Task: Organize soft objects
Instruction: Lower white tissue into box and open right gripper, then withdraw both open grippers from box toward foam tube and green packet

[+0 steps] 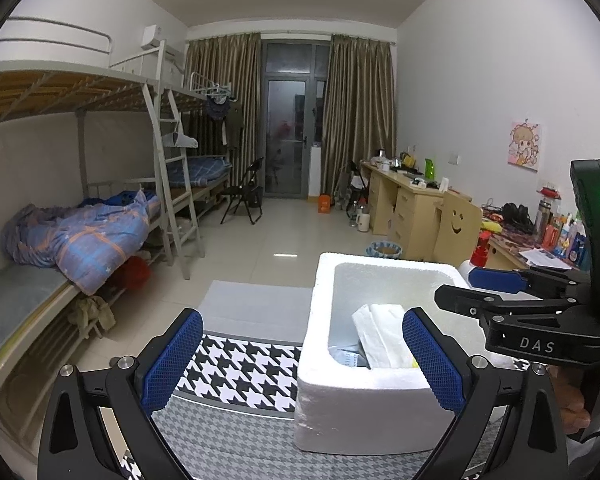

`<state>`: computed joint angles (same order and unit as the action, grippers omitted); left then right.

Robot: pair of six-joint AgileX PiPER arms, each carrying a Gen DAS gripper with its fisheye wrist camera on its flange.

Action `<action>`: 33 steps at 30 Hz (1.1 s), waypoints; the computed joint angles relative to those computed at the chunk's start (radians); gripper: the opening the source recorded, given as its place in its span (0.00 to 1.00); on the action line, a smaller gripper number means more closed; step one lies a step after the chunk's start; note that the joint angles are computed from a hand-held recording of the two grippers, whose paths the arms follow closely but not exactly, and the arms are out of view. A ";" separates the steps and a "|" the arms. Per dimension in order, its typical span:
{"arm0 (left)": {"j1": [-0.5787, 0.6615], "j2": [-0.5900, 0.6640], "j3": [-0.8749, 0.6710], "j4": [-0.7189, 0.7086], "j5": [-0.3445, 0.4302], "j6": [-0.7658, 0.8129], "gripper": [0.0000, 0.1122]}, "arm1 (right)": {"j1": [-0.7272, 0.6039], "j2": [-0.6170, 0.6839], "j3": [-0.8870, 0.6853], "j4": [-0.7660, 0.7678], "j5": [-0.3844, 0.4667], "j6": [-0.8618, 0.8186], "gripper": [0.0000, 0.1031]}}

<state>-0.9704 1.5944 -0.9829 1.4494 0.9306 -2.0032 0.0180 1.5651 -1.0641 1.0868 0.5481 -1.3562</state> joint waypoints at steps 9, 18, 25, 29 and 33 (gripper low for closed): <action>-0.052 0.021 -0.042 -0.006 0.035 0.014 0.89 | -0.037 -0.049 0.044 0.040 0.011 -0.040 0.59; -0.085 0.017 -0.043 0.006 0.036 0.021 0.90 | -0.081 -0.114 0.098 0.095 0.026 -0.095 0.61; -0.081 -0.012 -0.025 0.033 -0.011 0.046 0.89 | -0.085 -0.166 0.162 0.160 -0.022 -0.149 0.65; -0.084 -0.018 -0.014 0.039 -0.042 0.049 0.90 | -0.098 -0.189 0.217 0.210 -0.038 -0.198 0.65; -0.089 -0.021 0.007 0.049 -0.082 0.033 0.90 | -0.119 -0.228 0.278 0.261 -0.065 -0.245 0.65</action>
<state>-1.0594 1.5732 -0.9757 1.4984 0.8482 -1.9702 -0.1012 1.3376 -0.7863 1.3480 0.4834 -1.6012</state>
